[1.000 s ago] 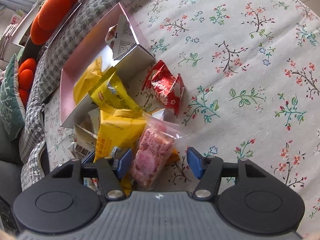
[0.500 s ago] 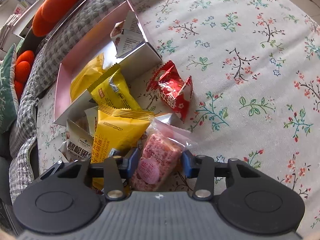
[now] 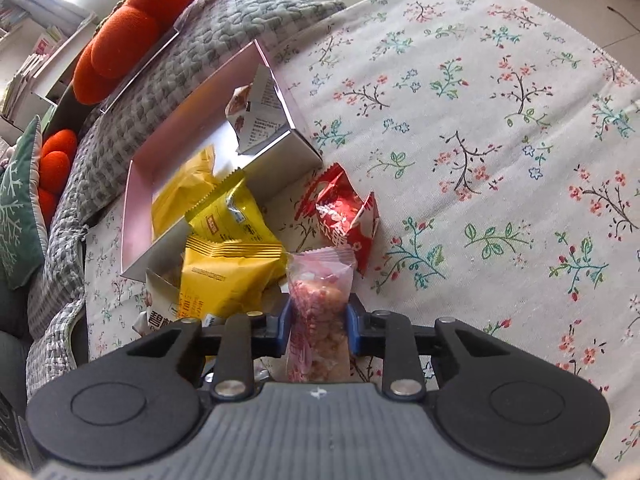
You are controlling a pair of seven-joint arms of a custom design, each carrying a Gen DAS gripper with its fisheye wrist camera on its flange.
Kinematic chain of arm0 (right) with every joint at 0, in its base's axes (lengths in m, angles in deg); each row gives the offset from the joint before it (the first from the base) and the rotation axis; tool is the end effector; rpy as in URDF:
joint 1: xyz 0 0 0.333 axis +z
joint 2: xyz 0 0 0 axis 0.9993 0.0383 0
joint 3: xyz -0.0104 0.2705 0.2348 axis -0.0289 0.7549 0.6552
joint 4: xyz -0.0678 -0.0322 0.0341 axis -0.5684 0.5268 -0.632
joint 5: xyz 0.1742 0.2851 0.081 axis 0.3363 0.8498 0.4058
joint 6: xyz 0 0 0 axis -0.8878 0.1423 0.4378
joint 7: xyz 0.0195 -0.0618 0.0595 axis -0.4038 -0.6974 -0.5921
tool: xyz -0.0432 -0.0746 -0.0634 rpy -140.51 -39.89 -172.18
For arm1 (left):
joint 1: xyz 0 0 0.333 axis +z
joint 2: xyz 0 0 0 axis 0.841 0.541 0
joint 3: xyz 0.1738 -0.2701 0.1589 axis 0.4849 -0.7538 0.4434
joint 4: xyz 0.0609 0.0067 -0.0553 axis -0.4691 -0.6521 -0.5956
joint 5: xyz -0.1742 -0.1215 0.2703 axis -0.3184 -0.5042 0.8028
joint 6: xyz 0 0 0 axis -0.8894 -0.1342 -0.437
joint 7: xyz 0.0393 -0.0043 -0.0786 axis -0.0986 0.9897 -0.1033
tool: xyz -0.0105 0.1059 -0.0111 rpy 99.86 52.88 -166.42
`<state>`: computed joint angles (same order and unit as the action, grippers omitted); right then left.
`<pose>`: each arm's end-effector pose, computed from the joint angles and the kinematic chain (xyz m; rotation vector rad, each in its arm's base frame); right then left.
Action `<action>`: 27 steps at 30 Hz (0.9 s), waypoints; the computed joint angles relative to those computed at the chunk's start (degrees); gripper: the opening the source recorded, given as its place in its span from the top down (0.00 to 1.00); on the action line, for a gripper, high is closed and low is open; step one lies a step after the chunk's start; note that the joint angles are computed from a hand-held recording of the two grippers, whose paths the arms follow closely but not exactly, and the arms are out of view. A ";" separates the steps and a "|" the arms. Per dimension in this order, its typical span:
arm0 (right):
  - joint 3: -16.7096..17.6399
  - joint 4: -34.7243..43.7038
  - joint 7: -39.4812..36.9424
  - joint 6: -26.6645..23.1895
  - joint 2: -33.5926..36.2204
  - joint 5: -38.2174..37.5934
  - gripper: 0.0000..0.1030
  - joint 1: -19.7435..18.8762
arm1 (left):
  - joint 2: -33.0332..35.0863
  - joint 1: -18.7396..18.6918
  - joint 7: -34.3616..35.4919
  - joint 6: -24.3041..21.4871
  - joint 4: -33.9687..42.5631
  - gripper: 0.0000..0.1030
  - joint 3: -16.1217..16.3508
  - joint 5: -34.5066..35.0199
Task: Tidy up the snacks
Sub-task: 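Carry the pink bag and yellow waffle bag over the pink box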
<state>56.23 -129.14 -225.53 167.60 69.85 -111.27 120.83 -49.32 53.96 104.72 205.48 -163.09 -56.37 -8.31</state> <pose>0.5402 0.3674 0.4661 -0.8209 2.3493 -0.2124 0.5934 -0.1619 0.4871 -0.7664 2.6188 -1.0427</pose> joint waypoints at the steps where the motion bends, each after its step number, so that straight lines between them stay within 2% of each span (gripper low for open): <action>1: -0.27 -0.13 0.51 -0.09 -0.18 -0.51 0.77 0.28 | -0.04 0.13 -0.17 -0.33 0.22 0.65 -0.02 -0.31; 10: -1.04 0.27 5.16 -2.83 -0.94 -6.19 0.79 1.41 | 0.06 0.91 -2.06 -1.15 2.19 0.65 0.35 -2.79; 15: -1.33 1.08 8.35 -6.48 -1.73 -12.04 0.80 2.42 | 0.32 1.60 -3.72 -0.39 3.80 0.65 0.51 -4.88; 19: -0.72 2.12 10.33 -10.74 -2.02 -16.26 0.80 2.66 | 0.89 1.32 -5.13 3.36 4.52 0.65 0.61 -5.30; 22: 0.11 2.32 10.58 -10.40 -1.83 -17.05 0.80 1.65 | 1.16 1.13 -6.97 5.64 4.45 0.65 0.58 -4.12; 27: 0.47 2.36 10.85 -9.72 -1.66 -17.26 0.80 1.11 | 1.54 1.95 -9.63 5.79 5.42 0.65 0.22 -3.97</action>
<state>56.70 -126.78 -214.68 157.87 68.19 -128.53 121.94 -47.78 55.91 95.10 211.27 -157.67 -56.15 -12.29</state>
